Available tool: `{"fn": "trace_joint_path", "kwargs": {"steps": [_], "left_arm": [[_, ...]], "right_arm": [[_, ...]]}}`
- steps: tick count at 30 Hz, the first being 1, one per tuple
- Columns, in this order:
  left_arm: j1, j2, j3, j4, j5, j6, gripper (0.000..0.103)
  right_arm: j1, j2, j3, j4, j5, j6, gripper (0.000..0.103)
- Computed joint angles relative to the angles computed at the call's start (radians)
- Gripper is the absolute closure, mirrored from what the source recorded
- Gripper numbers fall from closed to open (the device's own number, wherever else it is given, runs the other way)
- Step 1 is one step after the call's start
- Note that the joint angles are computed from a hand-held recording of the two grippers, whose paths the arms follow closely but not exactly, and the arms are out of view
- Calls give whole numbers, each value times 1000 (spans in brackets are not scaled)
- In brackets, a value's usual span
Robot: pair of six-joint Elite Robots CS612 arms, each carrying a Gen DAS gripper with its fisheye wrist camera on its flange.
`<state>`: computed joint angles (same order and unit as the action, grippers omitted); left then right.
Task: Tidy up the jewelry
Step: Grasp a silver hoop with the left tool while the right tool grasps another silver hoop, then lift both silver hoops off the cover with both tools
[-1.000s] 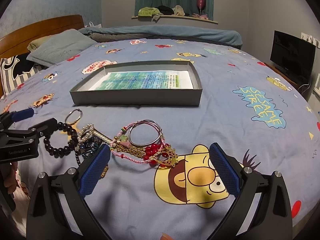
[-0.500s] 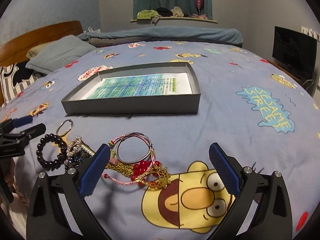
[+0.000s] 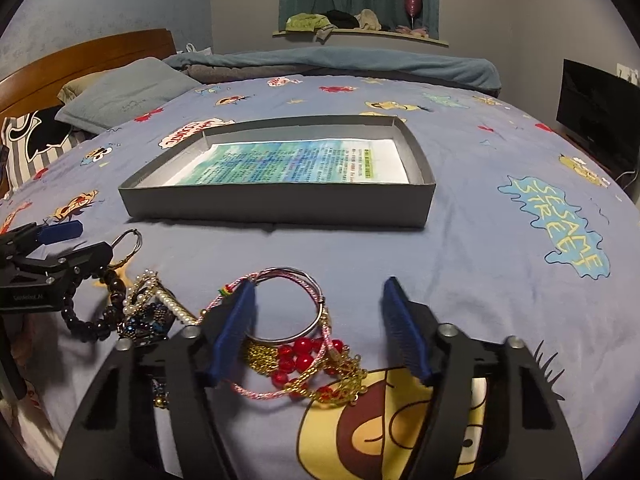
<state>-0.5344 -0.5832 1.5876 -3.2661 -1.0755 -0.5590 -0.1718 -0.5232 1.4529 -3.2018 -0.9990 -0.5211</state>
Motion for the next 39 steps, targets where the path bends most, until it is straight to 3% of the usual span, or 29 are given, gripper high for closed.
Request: {"fn": "trace_joint_path", "kwargs": {"steps": [2,6,12,14,17,26,39], "left_arm": [[0,6,-11,1,-2,18,18],[7,19,-37,30,-50,32,22],[11,32,-59,47,-71,43,23],[12,34,-61,45,-73,50,24],[11,37,-66,47,-76,56,29],[13,36,-63,35,-82,60,55],[4,21,-46,28,-63,53,56]], "right_arm": [[-1,4,-7,7,1,3,57],[-1,7,-13,6,9,1,68],[-3,9,-19,35,33,-18,83],[-3,9,-19,36,39,-17,93],[-6,9,-22,46,49,-16,94],[-13,7,-22,59,67,-12,94],[-24,-4,-5,44,115,-2,99]]}}
